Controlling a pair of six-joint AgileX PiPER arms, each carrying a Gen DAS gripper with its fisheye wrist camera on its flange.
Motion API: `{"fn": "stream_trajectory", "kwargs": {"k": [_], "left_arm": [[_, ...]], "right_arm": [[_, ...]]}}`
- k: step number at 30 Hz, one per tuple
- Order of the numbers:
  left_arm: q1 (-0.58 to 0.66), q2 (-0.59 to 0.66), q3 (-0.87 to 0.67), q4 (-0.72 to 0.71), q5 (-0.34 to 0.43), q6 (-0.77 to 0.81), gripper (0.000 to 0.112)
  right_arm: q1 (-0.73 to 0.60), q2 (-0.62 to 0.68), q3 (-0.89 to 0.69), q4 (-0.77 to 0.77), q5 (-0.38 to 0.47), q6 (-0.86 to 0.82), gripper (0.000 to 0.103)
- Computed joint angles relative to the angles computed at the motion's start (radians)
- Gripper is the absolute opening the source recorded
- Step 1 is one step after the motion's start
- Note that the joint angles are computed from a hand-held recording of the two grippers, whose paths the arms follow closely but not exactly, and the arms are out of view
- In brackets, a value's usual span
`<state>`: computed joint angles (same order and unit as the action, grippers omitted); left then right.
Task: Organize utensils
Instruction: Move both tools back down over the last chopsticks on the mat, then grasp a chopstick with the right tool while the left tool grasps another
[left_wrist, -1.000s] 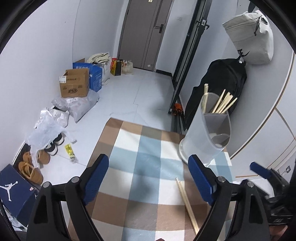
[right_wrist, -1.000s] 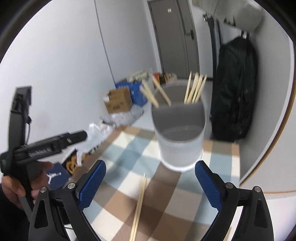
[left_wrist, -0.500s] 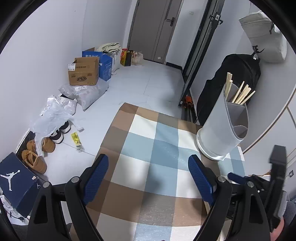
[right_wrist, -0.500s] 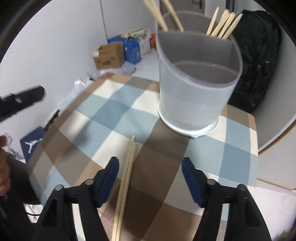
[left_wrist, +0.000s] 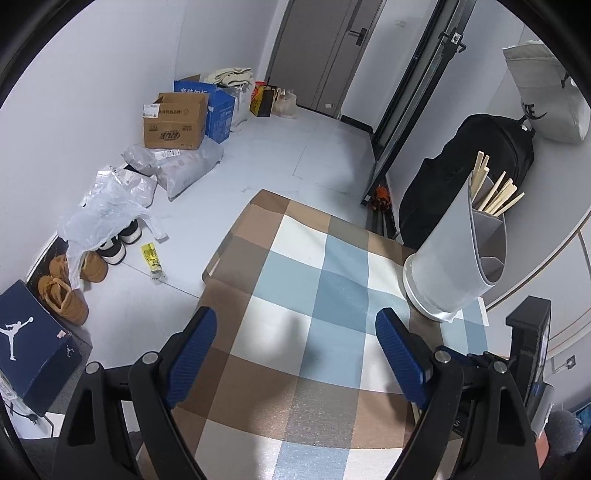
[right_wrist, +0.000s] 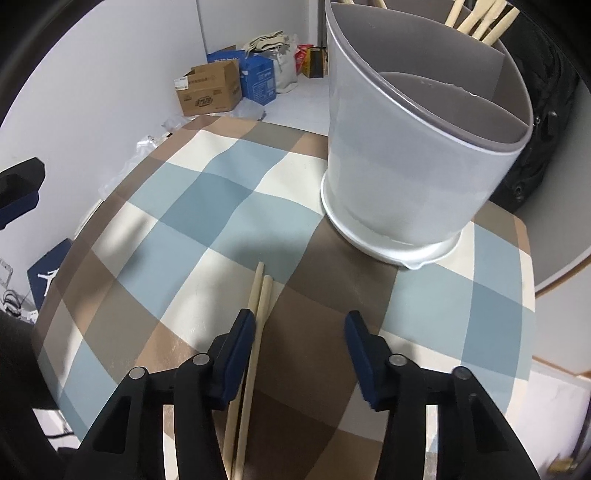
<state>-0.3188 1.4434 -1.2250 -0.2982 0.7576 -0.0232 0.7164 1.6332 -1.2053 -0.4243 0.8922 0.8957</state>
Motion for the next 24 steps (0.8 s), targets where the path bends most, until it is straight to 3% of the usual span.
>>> {"fn": "stream_trajectory", "kwargs": {"k": [9, 18, 20, 22, 24], "left_arm": [[0.02, 0.004, -0.007, -0.024, 0.016, 0.009, 0.085], [0.039, -0.001, -0.006, -0.041, 0.021, 0.029, 0.085], [0.042, -0.001, -0.005, -0.046, 0.02, 0.032, 0.085], [0.05, 0.001, -0.006, -0.055, 0.021, 0.037, 0.085], [0.057, 0.005, -0.009, -0.062, 0.024, 0.044, 0.085]], "right_arm": [[-0.002, 0.086, -0.11, 0.002, 0.08, -0.05, 0.037], [-0.004, 0.167, -0.232, 0.001, 0.148, -0.106, 0.033], [-0.006, 0.177, -0.244, 0.004, 0.148, -0.107, 0.026], [-0.005, 0.18, -0.251, 0.019, 0.142, -0.1, 0.01], [0.012, 0.183, -0.255, -0.002, 0.153, -0.081, 0.005]]}}
